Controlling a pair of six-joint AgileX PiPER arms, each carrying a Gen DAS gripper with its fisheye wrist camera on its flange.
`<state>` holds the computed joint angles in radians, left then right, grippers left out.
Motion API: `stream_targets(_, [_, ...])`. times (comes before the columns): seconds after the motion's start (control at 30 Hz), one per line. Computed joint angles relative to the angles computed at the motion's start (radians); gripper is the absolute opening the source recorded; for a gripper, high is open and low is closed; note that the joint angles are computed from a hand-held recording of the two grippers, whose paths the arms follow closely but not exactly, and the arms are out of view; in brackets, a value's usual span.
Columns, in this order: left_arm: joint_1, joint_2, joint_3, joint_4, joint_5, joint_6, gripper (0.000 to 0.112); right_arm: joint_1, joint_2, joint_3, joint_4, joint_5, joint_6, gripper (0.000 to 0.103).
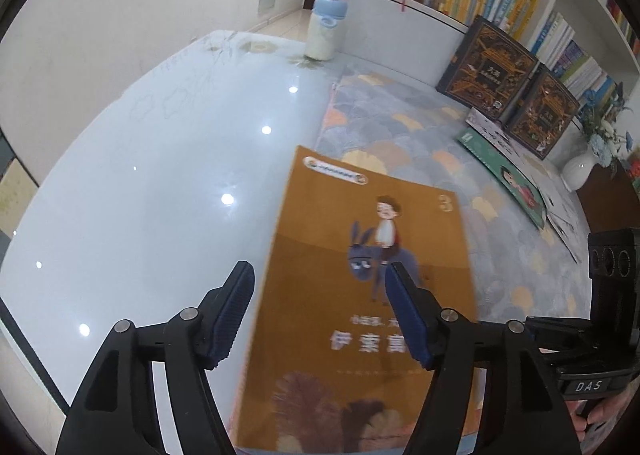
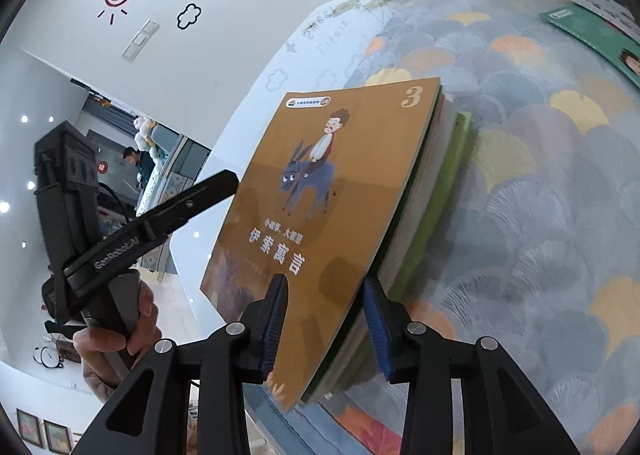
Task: Organize books
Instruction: 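Lower the orange book onto the green stack and open both tools, then move both tools over to the white booklet lying face down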
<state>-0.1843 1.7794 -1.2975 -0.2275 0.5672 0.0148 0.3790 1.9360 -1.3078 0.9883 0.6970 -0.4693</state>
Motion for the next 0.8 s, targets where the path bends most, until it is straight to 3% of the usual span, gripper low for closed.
stream_targets(0.27, [-0.115, -0.019, -0.013, 0.153, 0.021, -0.179, 0.070, -0.089, -0.139, 0.186, 0.106, 0.000, -0.153, 0.037])
stream_targets(0.5, [-0.266, 0.004, -0.099, 0.310, 0.066, -0.357, 0.070, -0.252, -0.268, 0.351, 0.181, 0.043, -0.308, 0.037])
stream_targets(0.63, [-0.349, 0.065, -0.221, 0.347, 0.102, -0.423, 0.070, -0.414, -0.338, 0.405, 0.179, 0.084, -0.377, 0.037])
stream_targets(0.8, [-0.451, 0.261, -0.542, 0.355, 0.190, -0.495, 0.070, -0.713, -0.335, 0.390, 0.171, 0.171, -0.451, 0.037])
